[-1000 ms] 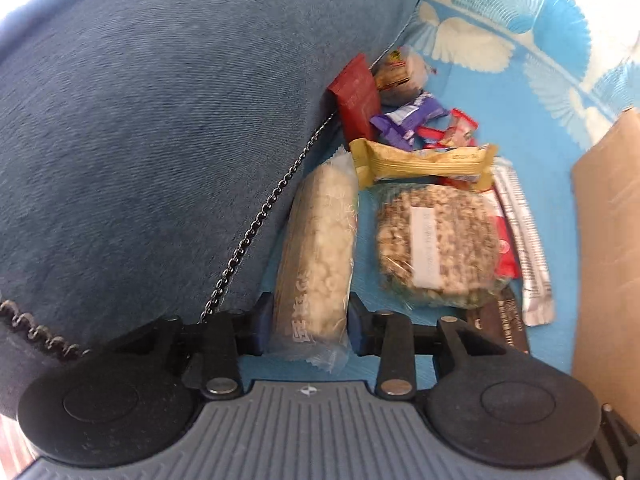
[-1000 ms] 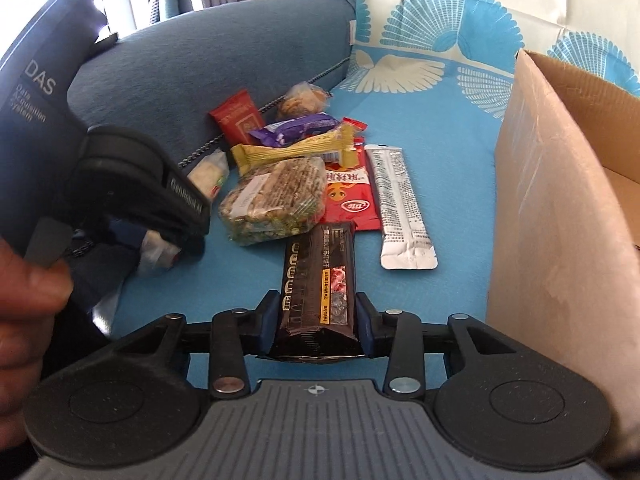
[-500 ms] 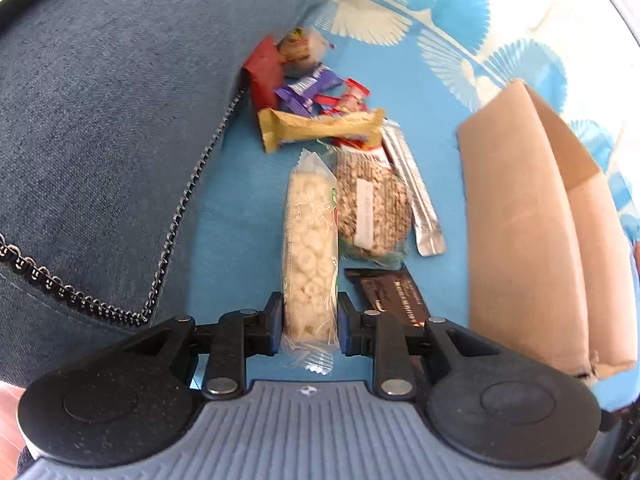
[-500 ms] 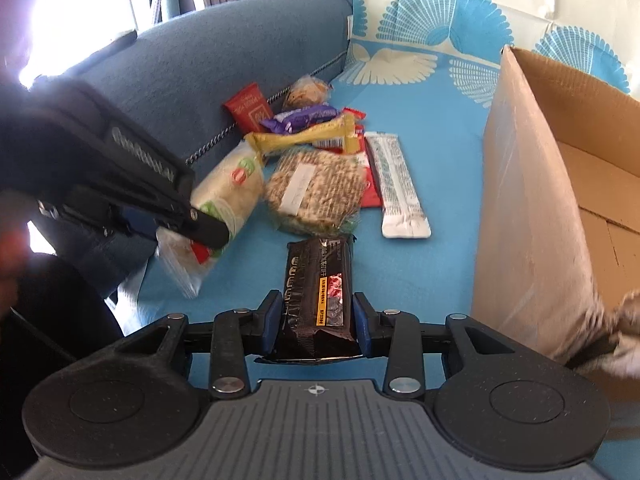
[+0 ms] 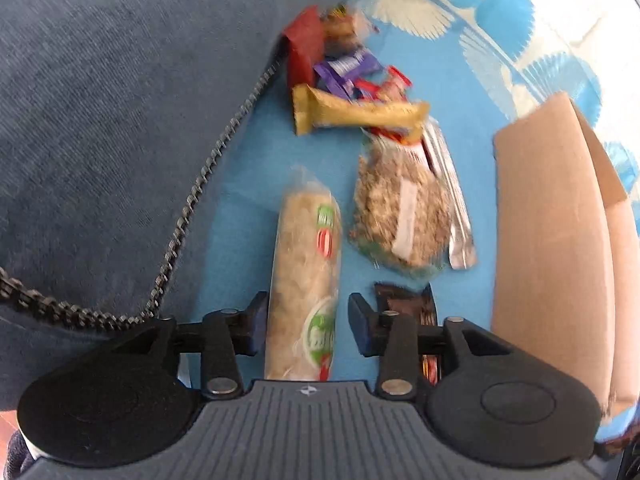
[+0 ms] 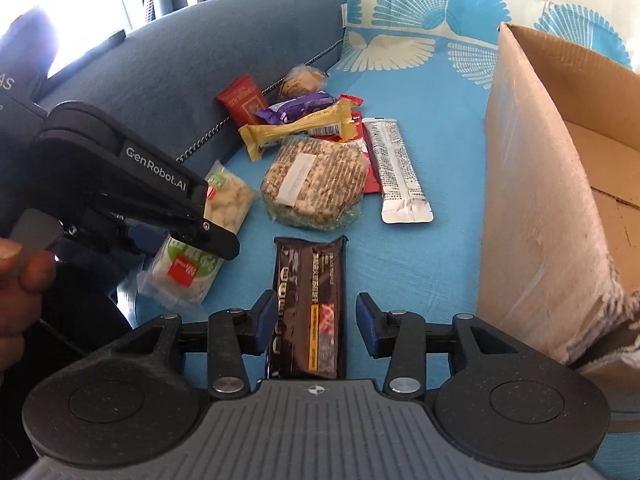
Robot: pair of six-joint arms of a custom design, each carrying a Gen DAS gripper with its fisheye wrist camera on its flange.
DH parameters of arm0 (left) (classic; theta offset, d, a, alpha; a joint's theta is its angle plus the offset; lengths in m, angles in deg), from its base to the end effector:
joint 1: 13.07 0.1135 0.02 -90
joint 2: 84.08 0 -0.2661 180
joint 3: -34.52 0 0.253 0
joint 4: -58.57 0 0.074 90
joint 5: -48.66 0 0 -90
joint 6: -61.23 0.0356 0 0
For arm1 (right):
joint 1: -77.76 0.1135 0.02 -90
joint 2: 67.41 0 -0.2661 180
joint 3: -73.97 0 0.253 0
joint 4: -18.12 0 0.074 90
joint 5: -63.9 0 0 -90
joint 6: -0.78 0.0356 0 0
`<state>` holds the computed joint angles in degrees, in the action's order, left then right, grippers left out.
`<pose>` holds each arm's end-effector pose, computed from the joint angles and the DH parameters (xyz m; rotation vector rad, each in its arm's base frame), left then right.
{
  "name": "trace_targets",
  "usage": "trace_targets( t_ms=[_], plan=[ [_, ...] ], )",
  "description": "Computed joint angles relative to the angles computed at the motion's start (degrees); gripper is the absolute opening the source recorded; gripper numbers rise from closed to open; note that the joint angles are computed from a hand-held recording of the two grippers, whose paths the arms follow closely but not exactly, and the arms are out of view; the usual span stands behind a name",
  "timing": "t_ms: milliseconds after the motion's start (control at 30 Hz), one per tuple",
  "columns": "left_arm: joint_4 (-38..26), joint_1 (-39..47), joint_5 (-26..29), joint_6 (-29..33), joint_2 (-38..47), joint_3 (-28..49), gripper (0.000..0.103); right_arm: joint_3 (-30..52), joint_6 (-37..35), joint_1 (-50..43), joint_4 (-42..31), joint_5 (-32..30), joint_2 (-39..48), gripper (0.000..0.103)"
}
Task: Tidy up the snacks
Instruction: 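Grasp the dark chocolate bar with the right tool while the left tool grasps the peanut bar, then carry both bars to the cardboard box and release them inside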
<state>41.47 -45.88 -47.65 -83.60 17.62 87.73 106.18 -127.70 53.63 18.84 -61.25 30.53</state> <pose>0.2432 -0.1521 0.0850 -0.5561 2.6867 -0.3018 0.1948 -0.0648 0.0530 -0.4737 2.3947 0.3786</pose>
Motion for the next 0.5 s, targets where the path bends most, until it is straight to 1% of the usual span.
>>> trace_targets(
  t_ms=[67, 167, 233, 367, 433, 467, 500],
  plan=[
    [-1.5, -1.0, -2.5, -1.5, 0.2, 0.8, 0.058, 0.7, 0.3, 0.5, -0.2, -0.1, 0.9, 0.048],
    [-4.4, -2.1, -6.0, -1.8, 0.7, 2.6, 0.061, 0.8, -0.2, 1.4, 0.0, 0.2, 1.6, 0.05],
    [-5.6, -1.7, -6.4, -0.4, 0.8, 3.3, 0.062, 0.6, -0.5, 2.2, 0.5, 0.9, 1.9, 0.054],
    [-8.2, -1.0, -5.2, 0.7, 2.8, 5.7, 0.062, 0.7, -0.5, 3.1, 1.4, 1.8, 3.0, 0.054],
    [-9.6, -0.8, -4.6, 1.4, 4.4, 7.2, 0.061, 0.7, -0.5, 3.2, 2.4, 2.4, 3.9, 0.053],
    [-10.3, -0.8, -4.5, 1.8, 5.3, 8.1, 0.06, 0.5, -0.9, 3.2, 2.9, 2.5, 4.1, 0.05],
    [-10.9, -1.1, -4.9, 2.1, 5.9, 8.7, 0.06, 0.1, -1.2, 3.3, 3.8, 2.7, 4.1, 0.043]
  ],
)
